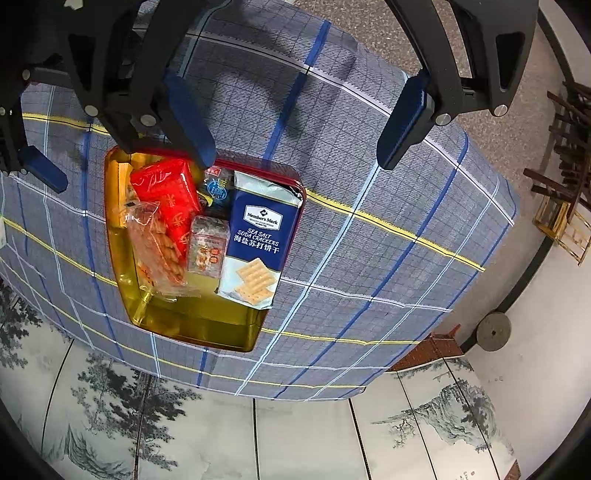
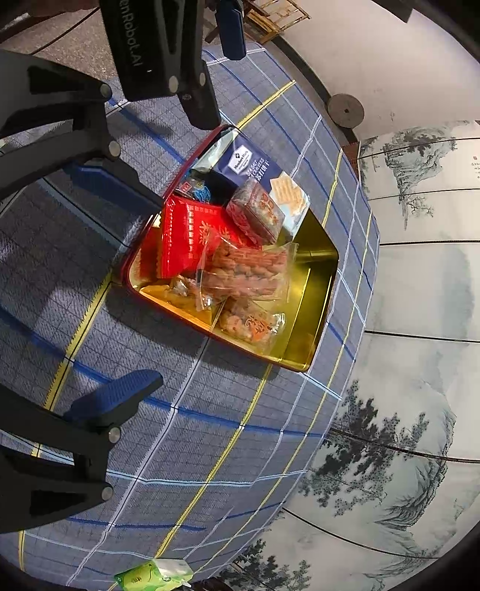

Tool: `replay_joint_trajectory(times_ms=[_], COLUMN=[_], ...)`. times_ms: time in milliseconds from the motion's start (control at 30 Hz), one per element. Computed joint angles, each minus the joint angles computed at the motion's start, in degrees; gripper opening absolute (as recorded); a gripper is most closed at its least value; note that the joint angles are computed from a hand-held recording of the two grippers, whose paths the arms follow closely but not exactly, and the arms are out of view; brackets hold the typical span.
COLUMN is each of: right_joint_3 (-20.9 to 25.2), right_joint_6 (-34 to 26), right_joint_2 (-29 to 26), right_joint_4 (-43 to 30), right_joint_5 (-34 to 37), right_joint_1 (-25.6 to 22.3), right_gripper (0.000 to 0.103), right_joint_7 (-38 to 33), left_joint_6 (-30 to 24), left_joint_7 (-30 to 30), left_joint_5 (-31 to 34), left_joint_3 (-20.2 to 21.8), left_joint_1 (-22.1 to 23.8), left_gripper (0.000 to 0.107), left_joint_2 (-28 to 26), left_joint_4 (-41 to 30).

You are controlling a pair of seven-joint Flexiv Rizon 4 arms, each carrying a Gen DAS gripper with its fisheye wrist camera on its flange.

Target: Organize snacks

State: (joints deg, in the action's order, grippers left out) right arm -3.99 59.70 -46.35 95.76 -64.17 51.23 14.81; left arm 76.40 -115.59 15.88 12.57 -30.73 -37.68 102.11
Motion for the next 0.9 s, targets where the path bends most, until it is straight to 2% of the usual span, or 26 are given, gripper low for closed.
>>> replay_joint_trajectory(times_ms=[900], right_joint_3=[-0.92], right_joint_6=[4.31], right_joint_2=[-0.66], right_joint_4=[0.29], right_joint_5=[1.06], right_joint_1=[-0.58], right_gripper=[0.088], right_joint_7=[-0.41], left_joint_6=[-2.89], left_joint_7=[-0.18], left_joint_5=[0.93], left_joint_3=[-1.47], left_joint_1=[0.20], left_gripper=[0.087], left_joint_2=[-0.40], left_joint_4=[-2.38])
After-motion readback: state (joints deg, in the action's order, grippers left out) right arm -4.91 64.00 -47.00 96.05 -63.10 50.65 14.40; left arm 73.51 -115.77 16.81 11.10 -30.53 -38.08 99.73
